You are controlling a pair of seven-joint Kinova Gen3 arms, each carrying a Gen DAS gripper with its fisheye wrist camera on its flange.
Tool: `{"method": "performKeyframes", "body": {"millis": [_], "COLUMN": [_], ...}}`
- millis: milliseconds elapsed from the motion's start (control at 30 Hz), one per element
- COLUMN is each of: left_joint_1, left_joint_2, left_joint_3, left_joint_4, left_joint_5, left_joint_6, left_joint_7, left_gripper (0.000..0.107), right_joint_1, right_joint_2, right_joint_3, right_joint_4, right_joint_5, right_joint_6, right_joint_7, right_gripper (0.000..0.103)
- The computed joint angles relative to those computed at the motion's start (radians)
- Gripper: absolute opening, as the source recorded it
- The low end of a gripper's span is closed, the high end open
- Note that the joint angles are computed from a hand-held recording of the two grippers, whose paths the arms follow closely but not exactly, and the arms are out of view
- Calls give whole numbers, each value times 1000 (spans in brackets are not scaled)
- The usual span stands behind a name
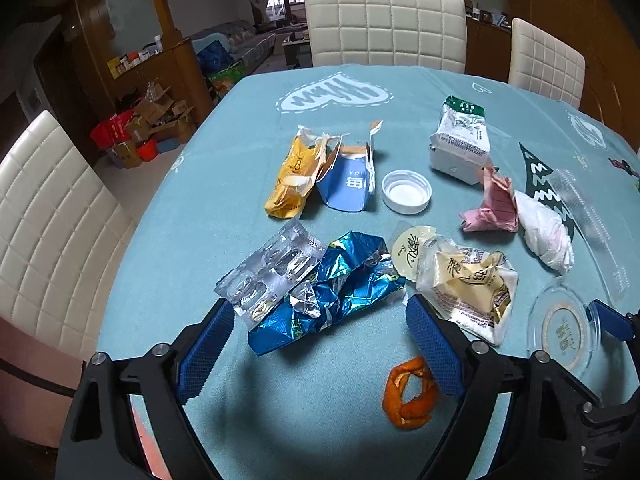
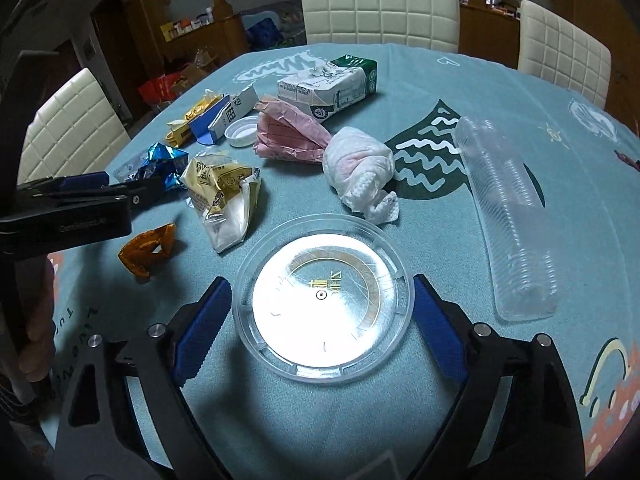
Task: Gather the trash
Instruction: 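Grasp the clear plastic lid with right tool while left tool grasps blue foil wrapper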
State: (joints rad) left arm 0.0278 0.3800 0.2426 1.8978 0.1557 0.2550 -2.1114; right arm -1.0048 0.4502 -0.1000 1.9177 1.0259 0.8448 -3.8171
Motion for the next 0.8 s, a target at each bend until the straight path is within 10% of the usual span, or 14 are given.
{"method": "performKeyframes", "body": {"millis": [100, 267, 400, 567, 667, 700, 733, 800], "left_joint_1": [23, -26, -97, -170, -210, -217, -229, -254], "left_joint_2": [4, 7, -13, -41, -57, -59, -61, -64], "left_joint_3": [-23, 23, 89, 137, 156, 158, 165, 177], "left_joint_4": [-2, -5, 22, 47, 62, 62, 64, 67], "left_joint_5": [-15, 8, 66, 141, 188, 201, 217, 251], "left_joint_6": [4, 28, 11, 0, -7, -6, -5, 3], "left_joint_7": [13, -31, -103, -181, -229, -241, -256, -289], "left_gripper": [34, 30, 29, 29, 29, 29, 29, 29], "right_joint_1": [0, 4, -9, -1, -1, 2, -14, -65], "right_joint_2": [-3, -7, -6, -13, -18, -17, -11, 10], "right_joint_3": [1, -5, 0, -8, -16, -32, -29, -10], "right_joint_4": [6, 12, 14, 30, 37, 33, 25, -14], "right_joint_5": [9, 20, 10, 20, 39, 55, 64, 64], "right_joint_6": [-5, -5, 29, 25, 9, 17, 41, 122], "right_joint_7": [-14, -29, -55, -81, -102, -107, -116, -87], "right_gripper": [88, 80, 33, 23, 44, 86, 100, 100]}}
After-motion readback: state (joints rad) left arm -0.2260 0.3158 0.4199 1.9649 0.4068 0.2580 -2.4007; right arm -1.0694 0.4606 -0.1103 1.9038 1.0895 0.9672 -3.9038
